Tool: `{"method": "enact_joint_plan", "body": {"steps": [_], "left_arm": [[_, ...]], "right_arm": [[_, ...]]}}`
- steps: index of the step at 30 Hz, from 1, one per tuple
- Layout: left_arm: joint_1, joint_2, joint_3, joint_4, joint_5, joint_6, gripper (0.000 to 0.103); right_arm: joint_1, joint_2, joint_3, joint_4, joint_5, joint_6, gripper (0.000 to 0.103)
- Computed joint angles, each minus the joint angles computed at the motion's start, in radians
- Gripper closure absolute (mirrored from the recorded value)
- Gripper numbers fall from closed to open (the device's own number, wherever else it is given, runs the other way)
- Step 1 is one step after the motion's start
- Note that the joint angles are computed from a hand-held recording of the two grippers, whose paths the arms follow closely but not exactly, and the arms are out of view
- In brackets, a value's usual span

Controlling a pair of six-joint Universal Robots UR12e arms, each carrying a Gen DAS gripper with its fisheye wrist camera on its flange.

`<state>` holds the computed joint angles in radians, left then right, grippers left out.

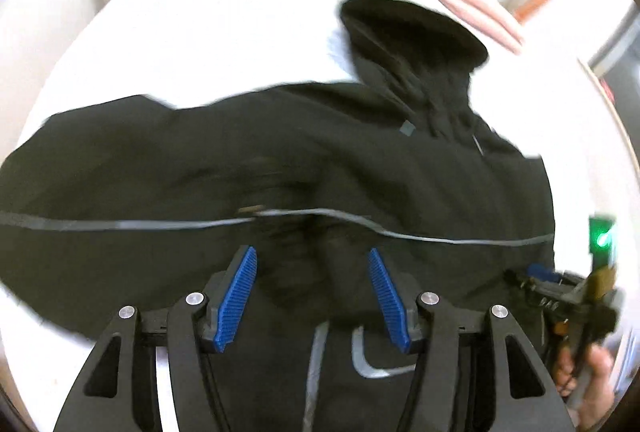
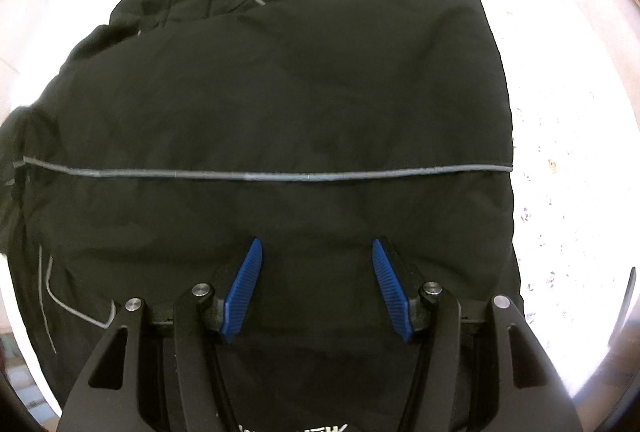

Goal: Fold large clothes
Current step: 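Grasp the other sleeve cuff with the left gripper and lift it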

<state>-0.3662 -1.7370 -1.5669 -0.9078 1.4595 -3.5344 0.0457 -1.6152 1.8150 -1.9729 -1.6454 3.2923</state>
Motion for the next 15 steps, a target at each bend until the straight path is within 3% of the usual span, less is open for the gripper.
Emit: {"method": "enact_joint_plan", "body": {"steps": [5,8,12,15], "left_arm": [[0.087,0.113,-0.109,-0.004,0.098,-0.162,0.042],[0.162,0.183,-0.177,-0.028,0.154,-0.266,0.042],[0.261,0.248,-0.253,-0.023,0.178,-0.358,0.042],[0.327,0.261,-0.294,-0.002,0.143,-0.401,0.042]], "right_arm": [[0.026,0.009,-0.002,-0.009,-0.048,0.001,0.041],[0.029,0.013,-0.007,-0.003,-0.041,0.015,0.038],[0.024,0.021,-0.012,-0.001,-0.035,0.002,0.038],[0.026,0.034,-0.023,0.006,-0.044,-0.003,0.038]]}}
